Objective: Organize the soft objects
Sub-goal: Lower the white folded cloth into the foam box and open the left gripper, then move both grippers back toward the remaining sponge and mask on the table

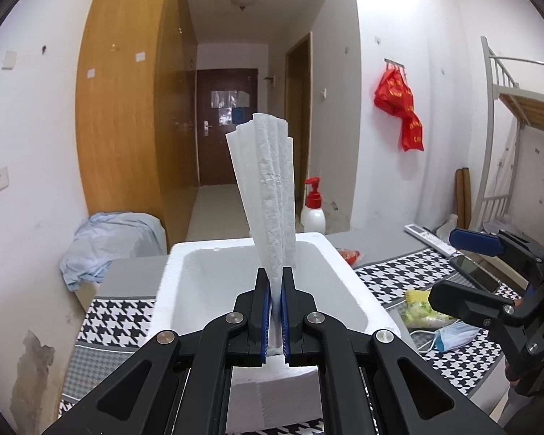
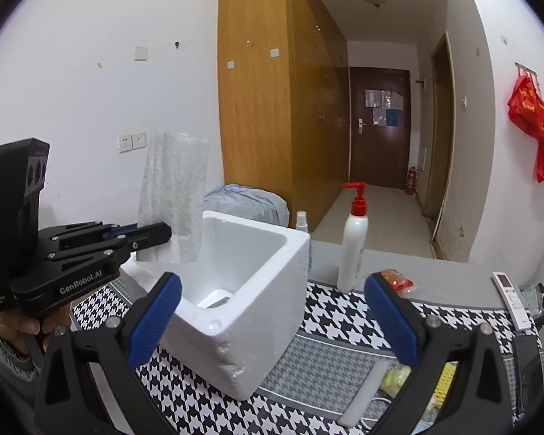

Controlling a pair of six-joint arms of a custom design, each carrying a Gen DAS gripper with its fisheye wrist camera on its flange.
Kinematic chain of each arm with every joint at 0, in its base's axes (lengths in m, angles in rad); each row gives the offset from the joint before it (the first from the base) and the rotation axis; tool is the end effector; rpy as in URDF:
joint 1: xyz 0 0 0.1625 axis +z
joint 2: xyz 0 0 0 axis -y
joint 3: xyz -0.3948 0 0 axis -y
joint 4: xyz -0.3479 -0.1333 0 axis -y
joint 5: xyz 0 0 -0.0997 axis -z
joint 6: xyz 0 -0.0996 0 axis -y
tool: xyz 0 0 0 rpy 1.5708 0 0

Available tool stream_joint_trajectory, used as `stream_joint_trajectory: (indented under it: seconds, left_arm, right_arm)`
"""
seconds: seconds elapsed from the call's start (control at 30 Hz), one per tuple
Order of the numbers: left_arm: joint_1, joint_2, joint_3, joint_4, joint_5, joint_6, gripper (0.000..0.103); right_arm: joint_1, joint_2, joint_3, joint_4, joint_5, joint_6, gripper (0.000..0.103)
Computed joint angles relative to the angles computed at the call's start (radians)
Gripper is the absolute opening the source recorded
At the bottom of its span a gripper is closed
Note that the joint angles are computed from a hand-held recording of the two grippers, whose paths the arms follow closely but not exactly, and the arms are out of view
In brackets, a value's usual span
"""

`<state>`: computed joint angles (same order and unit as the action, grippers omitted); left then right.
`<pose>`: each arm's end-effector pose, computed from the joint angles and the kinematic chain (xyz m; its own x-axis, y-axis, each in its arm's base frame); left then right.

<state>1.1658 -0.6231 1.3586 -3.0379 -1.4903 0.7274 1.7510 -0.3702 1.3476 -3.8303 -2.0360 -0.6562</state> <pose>-0.1535 -0.7166 0.1522 -0.5051 0.7112 -0.4889 0.8422 0.2825 -0.4592 0.2084 -0.6495 0.0871 -0.7266 0.0374 0.6861 -0.6239 0.3823 -0.6816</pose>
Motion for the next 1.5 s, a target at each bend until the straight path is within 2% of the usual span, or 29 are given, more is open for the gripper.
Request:
stream_joint_trajectory:
  seconds: [0.27,0.3,0.33,0.37,0.4,0.43,0.47,0.53,0.6,1.0,1.27,1.5]
  left_arm:
    - [-0.014,0.037,-0.036,0.010,0.037,-0.012,0.008]
    - [-0.014,0.040,-0.042,0.015,0.040,-0.013,0.016]
    - [-0.014,0.042,-0.040,0.010,0.044,-0.011,0.033]
    - [-0.015,0.045,-0.039,-0.002,0.047,-0.009,0.044]
    - [-0.017,0.046,-0.035,-0.016,0.051,-0.011,0.066]
    - [-0.017,0.048,-0.029,-0.038,0.054,-0.016,0.077]
    - [-0.019,0.049,-0.025,-0.055,0.059,-0.019,0.080]
    - [-0.023,0.051,-0.018,-0.081,0.070,-0.024,0.093]
    - [-0.025,0.052,-0.011,-0.108,0.080,-0.032,0.099]
    - [-0.028,0.006,0.068,-0.182,0.028,-0.042,0.102]
    - [-0.042,-0.034,0.138,-0.237,0.032,-0.043,0.102]
    - [-0.053,-0.074,0.224,-0.312,0.048,-0.027,0.102]
  right_arm:
    - [-0.011,-0.010,0.023,-0.021,-0.005,0.000,0.102]
    - [-0.012,-0.011,0.025,-0.024,-0.006,0.000,0.102]
    - [-0.013,-0.014,0.030,-0.026,-0.004,0.003,0.102]
    - [-0.014,-0.015,0.032,-0.027,-0.003,0.005,0.102]
    - [-0.015,-0.019,0.039,-0.031,-0.002,0.005,0.102]
    - [-0.017,-0.021,0.044,-0.035,-0.002,0.006,0.102]
    - [-0.019,-0.025,0.050,-0.038,0.001,0.007,0.102]
    - [-0.020,-0.030,0.057,-0.042,-0.002,0.009,0.102]
    - [-0.019,-0.031,0.061,-0.049,-0.005,0.005,0.102]
    - [-0.007,-0.053,0.112,-0.115,-0.007,0.000,0.102]
    - [0.019,-0.064,0.155,-0.183,-0.033,-0.014,0.103]
    - [0.035,-0.064,0.173,-0.193,-0.044,0.003,0.103]
